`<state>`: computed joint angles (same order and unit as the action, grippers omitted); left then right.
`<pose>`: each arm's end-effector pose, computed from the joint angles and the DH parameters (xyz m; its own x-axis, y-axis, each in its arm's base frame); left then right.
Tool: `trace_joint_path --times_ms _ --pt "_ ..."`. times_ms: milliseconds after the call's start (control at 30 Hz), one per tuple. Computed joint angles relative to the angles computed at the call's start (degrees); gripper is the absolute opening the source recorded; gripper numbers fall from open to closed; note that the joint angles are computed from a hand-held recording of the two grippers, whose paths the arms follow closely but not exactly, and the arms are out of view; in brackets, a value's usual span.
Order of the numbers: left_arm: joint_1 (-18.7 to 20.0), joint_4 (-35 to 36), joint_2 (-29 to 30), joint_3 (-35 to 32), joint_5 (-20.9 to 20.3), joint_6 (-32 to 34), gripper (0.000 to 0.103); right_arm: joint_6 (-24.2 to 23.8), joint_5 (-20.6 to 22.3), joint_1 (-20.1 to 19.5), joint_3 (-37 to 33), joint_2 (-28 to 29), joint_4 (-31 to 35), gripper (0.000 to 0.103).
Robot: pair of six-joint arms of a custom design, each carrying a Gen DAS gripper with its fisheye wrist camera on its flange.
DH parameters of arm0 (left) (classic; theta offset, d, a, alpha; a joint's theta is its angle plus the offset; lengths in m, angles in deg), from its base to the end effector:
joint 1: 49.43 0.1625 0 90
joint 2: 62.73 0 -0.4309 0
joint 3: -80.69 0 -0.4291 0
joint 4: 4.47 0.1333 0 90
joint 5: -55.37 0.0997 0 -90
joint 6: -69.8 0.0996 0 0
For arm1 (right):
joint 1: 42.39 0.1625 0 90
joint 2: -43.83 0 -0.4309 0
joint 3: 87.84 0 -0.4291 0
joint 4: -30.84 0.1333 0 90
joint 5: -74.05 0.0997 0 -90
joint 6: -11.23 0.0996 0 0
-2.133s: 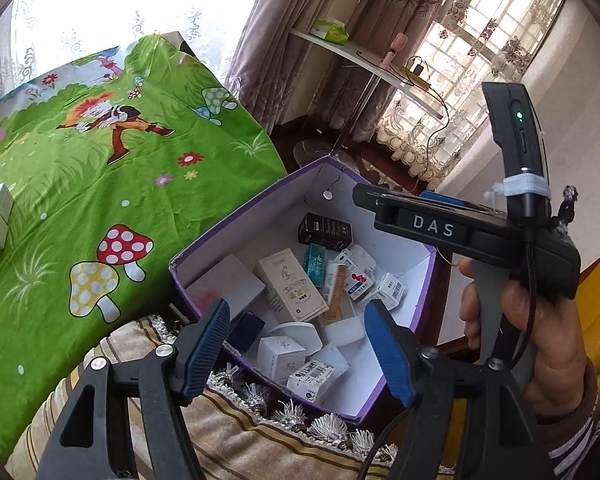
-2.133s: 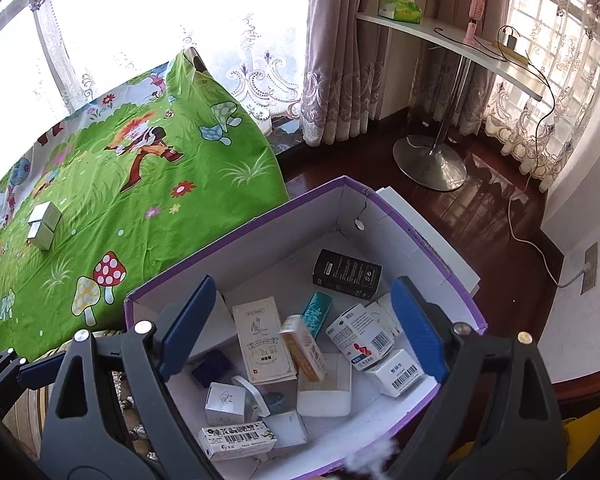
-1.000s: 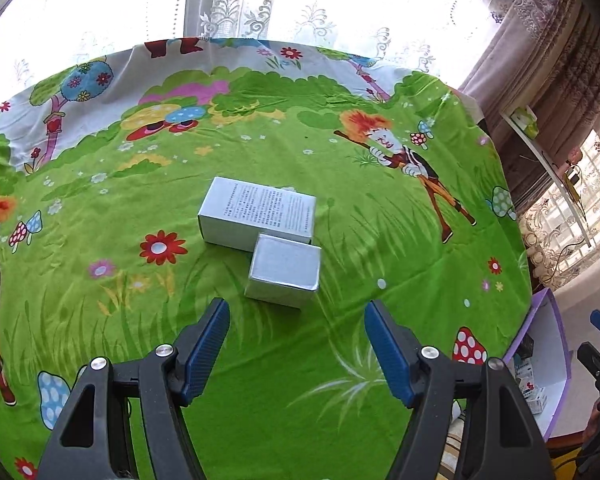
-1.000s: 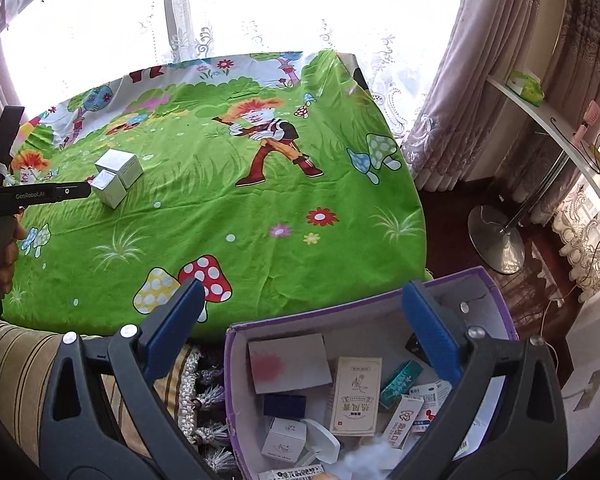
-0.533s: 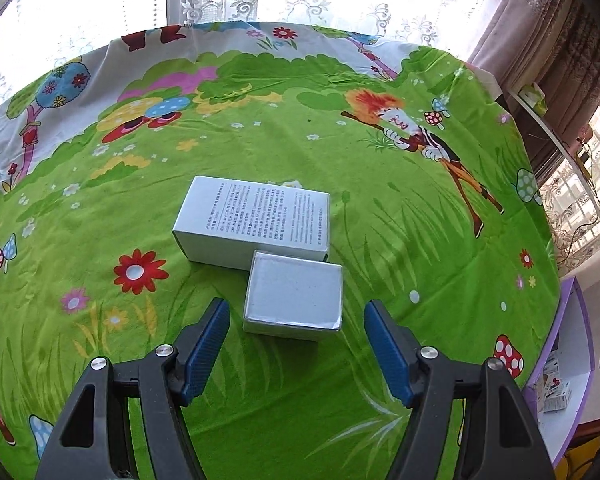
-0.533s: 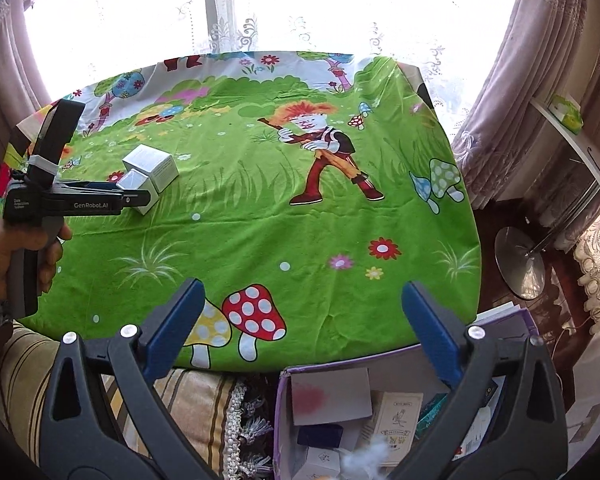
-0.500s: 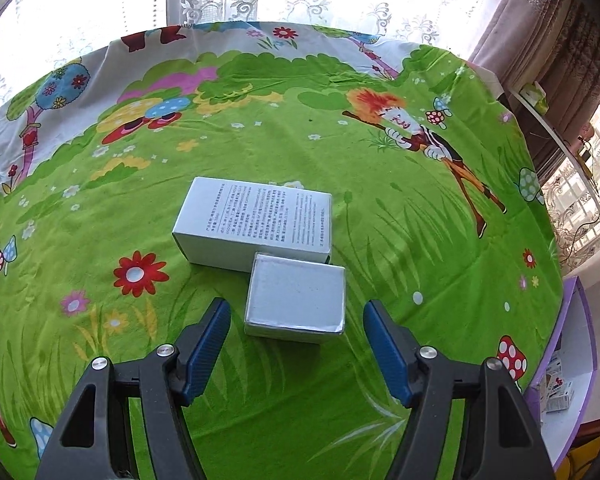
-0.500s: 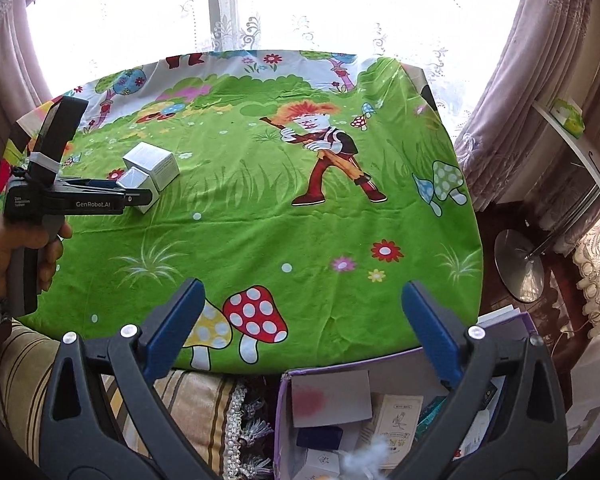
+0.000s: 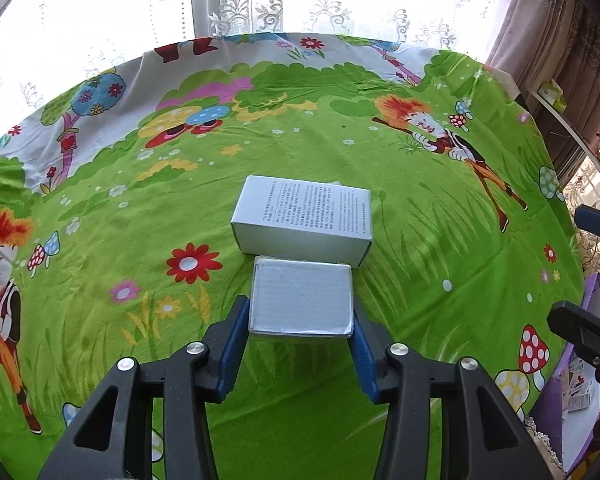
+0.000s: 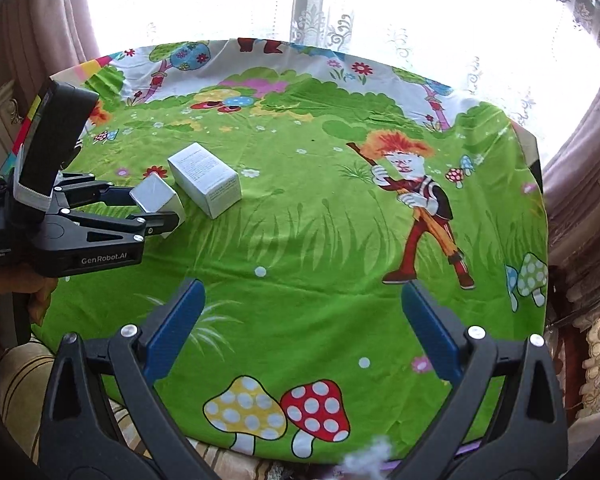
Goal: Organize rigid objects
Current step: 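Grasp the silver-wrapped box with left tool while right tool grasps the white printed box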
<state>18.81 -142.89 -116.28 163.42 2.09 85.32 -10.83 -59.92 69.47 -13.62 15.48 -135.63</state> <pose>-0.0993 -0.7691 0.2574 -0.6940 0.3446 -0.6321 0.5560 0.8143 -0.1665 0.3575 -0.7189 0.0482 -0.6206 -0.2444 0.7450 -0.5973 0.7629 -0.2473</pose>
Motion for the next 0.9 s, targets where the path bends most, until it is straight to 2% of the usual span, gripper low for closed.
trace_joint_path --times_ms 200,433,733,833,900 --pt "0.0 -4.9 -1.0 1.4 5.2 0.7 0.048 -4.6 4.6 -0.5 -10.4 6.0 7.6 0.100" --pt "0.4 -9.1 -0.5 0.9 9.8 1.9 0.048 -10.8 4.8 -0.7 -24.2 14.1 15.4 0.100" --pt "1.1 -9.8 -0.1 0.2 11.1 0.8 0.048 -11.4 6.7 -1.6 -40.5 23.3 26.6 0.100" --pt "1.3 -10.1 0.0 -0.1 11.3 0.8 0.048 -10.9 7.0 -1.7 -44.5 25.6 29.5 0.095" --pt "1.4 -10.2 0.0 -0.2 11.4 0.7 0.048 -9.6 6.8 -1.9 -47.4 27.2 31.9 0.082"
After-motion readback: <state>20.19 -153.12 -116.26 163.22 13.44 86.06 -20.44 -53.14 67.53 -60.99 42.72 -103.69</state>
